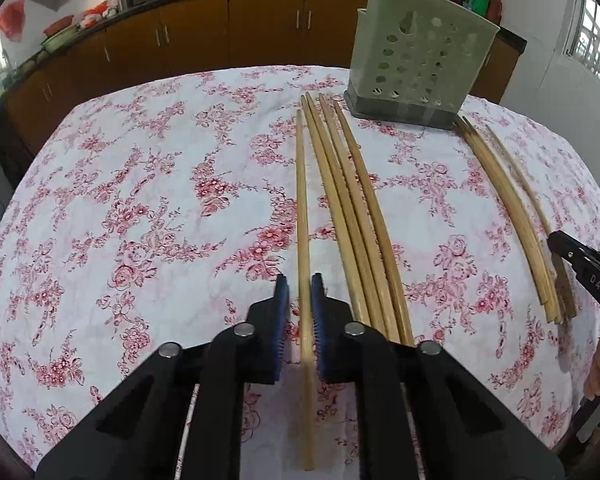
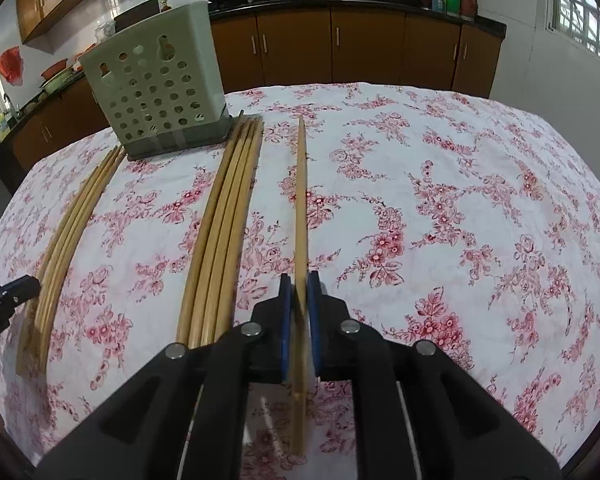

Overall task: Organize utensils
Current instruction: 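Lower the left tool onto a wooden chopstick and close it while the right tool grasps another chopstick, then lift the held chopsticks off the cloth with both tools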

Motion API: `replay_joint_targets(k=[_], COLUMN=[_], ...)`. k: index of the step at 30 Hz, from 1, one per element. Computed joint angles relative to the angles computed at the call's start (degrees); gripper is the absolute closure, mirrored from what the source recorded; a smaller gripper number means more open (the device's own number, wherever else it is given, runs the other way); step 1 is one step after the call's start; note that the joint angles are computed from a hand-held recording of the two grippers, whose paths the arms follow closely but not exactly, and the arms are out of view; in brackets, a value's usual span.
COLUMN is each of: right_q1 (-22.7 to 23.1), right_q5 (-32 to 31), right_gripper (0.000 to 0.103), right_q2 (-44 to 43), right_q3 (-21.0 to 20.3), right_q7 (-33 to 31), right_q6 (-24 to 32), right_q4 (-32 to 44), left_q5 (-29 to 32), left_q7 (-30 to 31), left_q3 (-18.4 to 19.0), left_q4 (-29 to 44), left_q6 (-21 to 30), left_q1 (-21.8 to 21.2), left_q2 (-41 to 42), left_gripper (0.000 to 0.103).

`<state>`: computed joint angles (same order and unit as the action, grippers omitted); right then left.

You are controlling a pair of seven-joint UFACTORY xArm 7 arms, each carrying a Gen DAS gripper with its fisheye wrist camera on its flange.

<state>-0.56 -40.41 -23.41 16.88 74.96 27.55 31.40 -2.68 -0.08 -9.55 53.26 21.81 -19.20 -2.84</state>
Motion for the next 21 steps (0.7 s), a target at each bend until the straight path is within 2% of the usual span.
replay_joint_targets(k=[5,8,10,15,19,21], right_q1=[-1.4,-2.9,-3.6,-4.1,-3.3,-3.2], right_q5=[-1.6,-2.8,-3.0,-2.5,-0.7,0.2], right_gripper=[0.095,0.095,0.095,0.095,0.094,0.094], right_q2=[0.5,0.9,0.7,0.1,-1.9,-3.3], right_q3=[-0.6,-1.4,-2.1,-2.1,-1.8,-1.3], right_q7=[-0.5,0.3,1.0,0.7,-0.1,-0.3], right_q6=[-0.6,-1.0,-2.0,-3.0,-2.4,-2.2], right_q4=[0.3,0.5,0.1,-0.8,-2.3,-3.4], left_q5=[-4.0,-3.2,-6.2,-9.4,-14.1,-14.6], left_q7=[2.9,2.0,4.4,7.9,12.0,12.5], left_q3=[0.8,0.9,0.5,-0.1,-0.2,0.1], left_q4=[2.9,4.7,5.1,2.1,0.6,-0.6], left_q6=[-0.1,-1.9,-3.4,-7.0,-5.8,-6.1], left_q1=[0.7,1.3,1.9,2.1,2.1,1.8], left_q2=[3.1,5.6,6.6,5.3,3.5,2.5], left_gripper=[0.095,0.095,0.095,0.095,0.095,0.095])
